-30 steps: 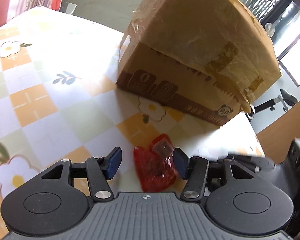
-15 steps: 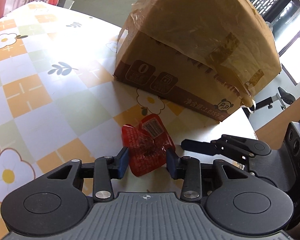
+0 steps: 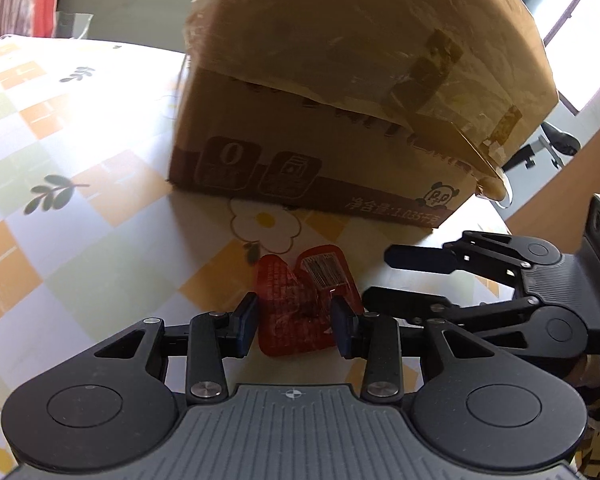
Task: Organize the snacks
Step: 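Close the left tool on the red candy packet on the table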
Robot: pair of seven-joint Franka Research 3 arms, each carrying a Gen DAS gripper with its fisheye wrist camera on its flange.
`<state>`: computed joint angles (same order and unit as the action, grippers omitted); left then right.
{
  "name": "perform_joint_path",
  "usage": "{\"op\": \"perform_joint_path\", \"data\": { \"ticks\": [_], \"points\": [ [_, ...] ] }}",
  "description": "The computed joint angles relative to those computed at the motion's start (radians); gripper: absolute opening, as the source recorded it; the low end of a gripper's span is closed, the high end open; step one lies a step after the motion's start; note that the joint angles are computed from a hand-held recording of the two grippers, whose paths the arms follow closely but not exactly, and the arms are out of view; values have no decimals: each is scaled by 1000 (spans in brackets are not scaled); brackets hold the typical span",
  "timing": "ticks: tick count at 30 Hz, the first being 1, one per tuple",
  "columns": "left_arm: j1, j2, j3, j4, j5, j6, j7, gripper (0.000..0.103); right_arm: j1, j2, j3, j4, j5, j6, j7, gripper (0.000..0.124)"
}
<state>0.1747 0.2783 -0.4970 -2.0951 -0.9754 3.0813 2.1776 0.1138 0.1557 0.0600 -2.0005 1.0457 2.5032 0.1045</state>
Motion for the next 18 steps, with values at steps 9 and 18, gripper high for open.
{"op": "perform_joint_path", "data": {
  "ticks": [9,18],
  "points": [
    [10,22,-20,27,-68,11,43,40,7,7,17,-30,28,33,-43,50],
    [65,49,-88,25,16,77,-17,43,19,-4,17,-57,101,79,-102,50]
  ]
}}
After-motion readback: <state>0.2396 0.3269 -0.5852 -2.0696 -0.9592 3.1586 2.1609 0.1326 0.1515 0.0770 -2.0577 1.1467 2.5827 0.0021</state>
